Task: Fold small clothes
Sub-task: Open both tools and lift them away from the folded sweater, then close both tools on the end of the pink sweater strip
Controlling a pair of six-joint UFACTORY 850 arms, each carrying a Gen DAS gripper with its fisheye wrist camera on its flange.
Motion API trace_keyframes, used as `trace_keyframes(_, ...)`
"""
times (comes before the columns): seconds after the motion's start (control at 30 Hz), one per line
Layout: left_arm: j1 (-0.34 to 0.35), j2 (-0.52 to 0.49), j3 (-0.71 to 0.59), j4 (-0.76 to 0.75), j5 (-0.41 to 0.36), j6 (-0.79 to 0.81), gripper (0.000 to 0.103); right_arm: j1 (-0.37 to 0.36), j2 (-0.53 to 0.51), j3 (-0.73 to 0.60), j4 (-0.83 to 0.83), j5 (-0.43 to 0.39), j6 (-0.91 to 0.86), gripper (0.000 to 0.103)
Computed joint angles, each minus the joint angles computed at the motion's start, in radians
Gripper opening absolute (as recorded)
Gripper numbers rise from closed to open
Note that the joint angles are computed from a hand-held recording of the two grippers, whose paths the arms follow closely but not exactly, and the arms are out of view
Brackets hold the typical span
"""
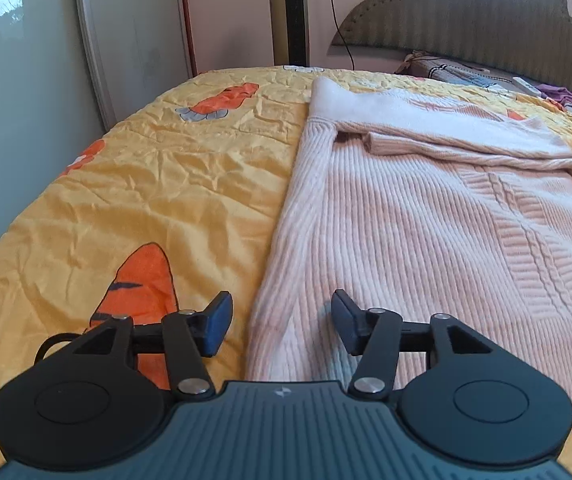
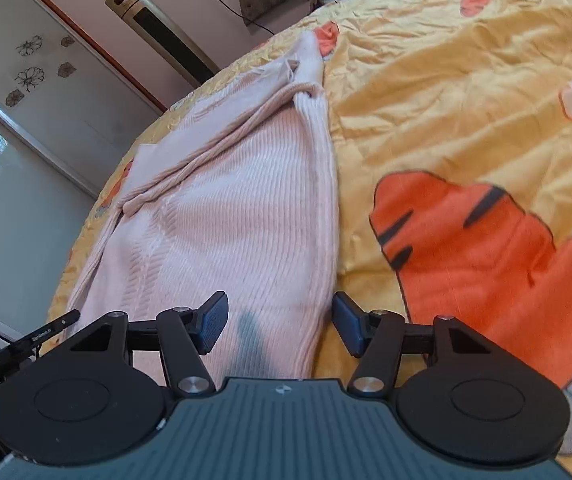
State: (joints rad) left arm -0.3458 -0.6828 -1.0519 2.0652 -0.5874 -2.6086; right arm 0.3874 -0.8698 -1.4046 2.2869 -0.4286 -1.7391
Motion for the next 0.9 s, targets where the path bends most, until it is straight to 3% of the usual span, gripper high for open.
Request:
trace_keyframes(0.07,-0.008,-0.001,0.012,0.009,-0.004,-0.029,0.052,0.011,0.016,0.039,0.047,-0.01,-0.055,0.059)
trace_keyframes(0.1,-0.014,-0.002,0.016,0.017,-0.015,-0.036,0.045,0.016,0.022,0.05,0.061,-0.018,-0.073,0.056)
trace_keyframes(0.13,-0.014,0.0,0.019,0.049,-0.009,-0.054,0.028,0.02,0.024,0.056,0.056,-0.03,-0.074,0.05)
trace_keyframes(0.2,-0.019,0.005,0.018,0.052,-0.009,-0.053,0.01,0.032,0.016,0.039,-0.01,-0.007,-0.024,0.016)
trace_keyframes(0.3,-0.012,0.041,0.038,0.031,0.001,-0.07,0.008,0.029,0.007,0.029,-0.061,-0.014,0.035,0.013)
trace_keyframes(0.4,0.009,0.081,0.076,0.087,0.018,-0.139,0.008,0.041,0.057,0.06,0.021,0.059,-0.093,0.013)
trace_keyframes(0.57,0.012,0.058,0.065,0.054,0.051,-0.071,0.009,0.035,0.058,0.077,-0.016,0.081,-0.045,0.012)
trace_keyframes(0.67,0.008,0.064,0.074,0.075,0.057,-0.055,0.014,0.019,0.057,0.101,-0.01,-0.017,0.026,0.026)
trace_keyframes(0.7,0.012,0.065,0.074,0.089,0.077,-0.049,0.016,0.015,0.057,0.106,-0.014,-0.034,0.06,0.041)
trace_keyframes(0.77,0.009,0.06,0.072,0.079,0.076,-0.021,0.019,0.003,0.057,0.12,-0.018,-0.088,0.091,0.051)
trace_keyframes(0.9,0.009,0.055,0.068,0.081,0.081,-0.032,0.021,-0.004,0.048,0.108,-0.06,-0.109,0.156,0.054)
